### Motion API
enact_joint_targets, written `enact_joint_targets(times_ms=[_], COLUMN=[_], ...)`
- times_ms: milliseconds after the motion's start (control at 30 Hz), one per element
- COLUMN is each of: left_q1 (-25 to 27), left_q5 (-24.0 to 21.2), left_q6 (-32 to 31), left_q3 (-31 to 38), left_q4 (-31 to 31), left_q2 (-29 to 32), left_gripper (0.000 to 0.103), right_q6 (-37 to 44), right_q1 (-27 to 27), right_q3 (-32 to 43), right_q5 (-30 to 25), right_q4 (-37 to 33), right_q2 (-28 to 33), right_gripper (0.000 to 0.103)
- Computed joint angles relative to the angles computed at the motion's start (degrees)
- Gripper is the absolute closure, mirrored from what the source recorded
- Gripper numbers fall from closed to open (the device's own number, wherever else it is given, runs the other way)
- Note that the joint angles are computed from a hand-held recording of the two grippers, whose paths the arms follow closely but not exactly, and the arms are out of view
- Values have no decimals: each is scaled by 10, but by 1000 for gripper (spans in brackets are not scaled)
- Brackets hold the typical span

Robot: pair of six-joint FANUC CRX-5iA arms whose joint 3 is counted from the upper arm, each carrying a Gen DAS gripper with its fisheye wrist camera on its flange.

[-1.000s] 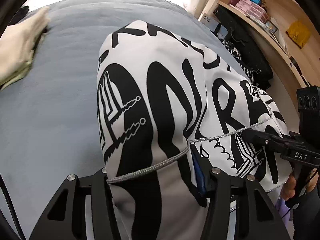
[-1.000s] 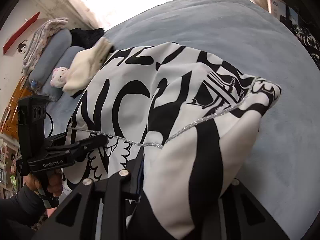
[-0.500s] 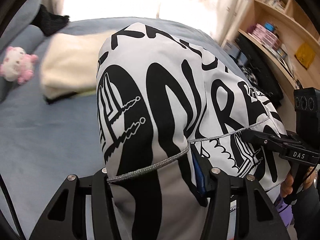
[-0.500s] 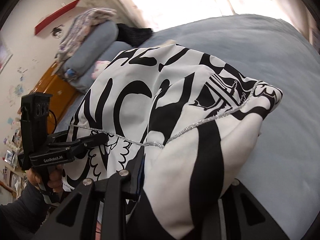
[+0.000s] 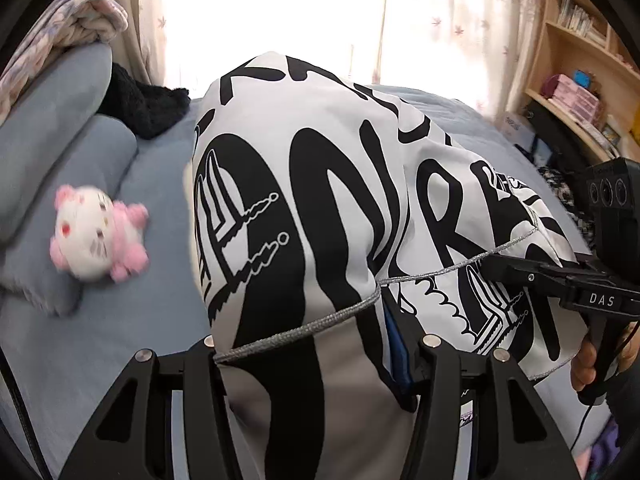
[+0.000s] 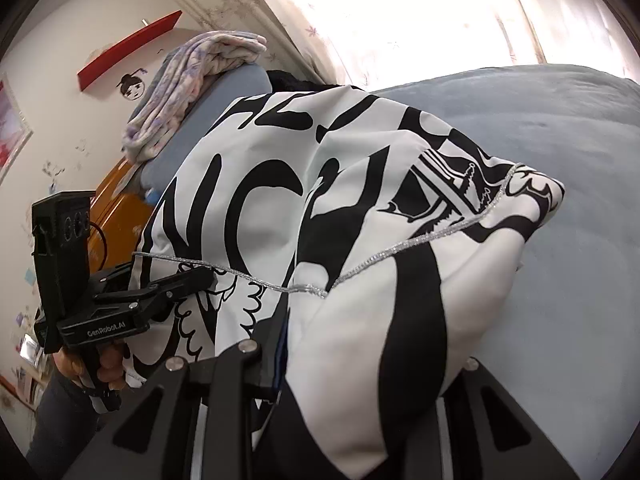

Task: Fold large clothes
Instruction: 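Carry the lifted hoodie with both grippers toward the cream folded stack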

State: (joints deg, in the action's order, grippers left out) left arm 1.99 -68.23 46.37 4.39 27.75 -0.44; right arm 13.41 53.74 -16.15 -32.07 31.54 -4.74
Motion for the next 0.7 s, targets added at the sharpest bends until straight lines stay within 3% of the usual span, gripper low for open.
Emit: enact_joint_targets(times_ms=[167, 333, 500, 567, 700], left_q1=[-7, -17, -24, -22, -10], left_q5=[20, 38, 67, 87, 96], left_q6=[-4, 0, -12, -25, -42], left_q3=[130, 192, 180, 165, 141], left_q4=[-19, -25, -30, -17, 19], left_q2=[130, 214, 252, 257, 262], left_gripper=[52, 52, 48, 39, 31], right_q6=[81, 130, 239, 280, 354], right_q1=[-68, -115, -148, -159, -170], right_q3=[83, 131, 174, 167, 169], right_q5=[55, 109, 101, 126, 145], right_q4=[-63, -125, -262, -316, -392], right_q2=[99, 173, 222, 227, 229], right_gripper=[76, 76, 75, 71, 67])
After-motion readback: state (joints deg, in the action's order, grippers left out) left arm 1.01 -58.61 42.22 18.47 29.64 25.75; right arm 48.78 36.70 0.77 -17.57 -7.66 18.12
